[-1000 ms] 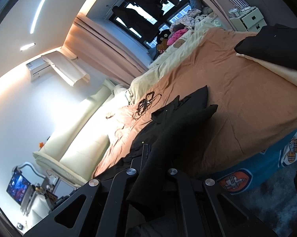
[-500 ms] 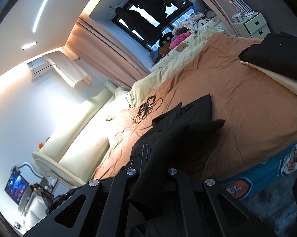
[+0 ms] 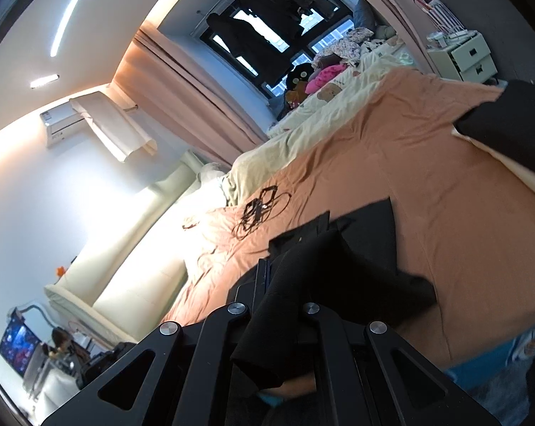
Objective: Fold large clothes
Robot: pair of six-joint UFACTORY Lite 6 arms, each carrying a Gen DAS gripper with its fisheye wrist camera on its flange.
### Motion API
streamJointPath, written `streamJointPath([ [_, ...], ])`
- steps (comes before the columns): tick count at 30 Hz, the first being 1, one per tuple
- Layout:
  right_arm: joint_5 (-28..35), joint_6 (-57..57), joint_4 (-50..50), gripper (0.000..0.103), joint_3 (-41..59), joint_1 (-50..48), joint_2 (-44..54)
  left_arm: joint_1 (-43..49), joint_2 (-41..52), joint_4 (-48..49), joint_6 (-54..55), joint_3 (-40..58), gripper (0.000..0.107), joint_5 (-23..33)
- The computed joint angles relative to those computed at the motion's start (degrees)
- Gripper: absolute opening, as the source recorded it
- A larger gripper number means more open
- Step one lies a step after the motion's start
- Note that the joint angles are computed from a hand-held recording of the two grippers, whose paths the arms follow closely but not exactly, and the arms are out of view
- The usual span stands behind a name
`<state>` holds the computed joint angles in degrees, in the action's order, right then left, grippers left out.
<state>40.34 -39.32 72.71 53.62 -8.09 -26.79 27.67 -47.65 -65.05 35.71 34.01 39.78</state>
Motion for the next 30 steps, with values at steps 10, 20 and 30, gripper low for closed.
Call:
streamJointPath([
  [10,-12.8,3.7,-4.6,0.004,26.4,8.3,28.0,-13.2,34.5,-8.0,9.6,24.1,0.006,-17.4],
  [20,-15.8,19.2,-21.9,0.004,54.6,11.3,53.6,-18.7,63.5,6.7,-3.9,52.5,0.006,-22.5],
  [30,-12.2,37.3,-38.8,0.005,75.4,11.6,73.3,-21.3,88.8,32.2,-29.4,80.4,0.007,-17.2],
])
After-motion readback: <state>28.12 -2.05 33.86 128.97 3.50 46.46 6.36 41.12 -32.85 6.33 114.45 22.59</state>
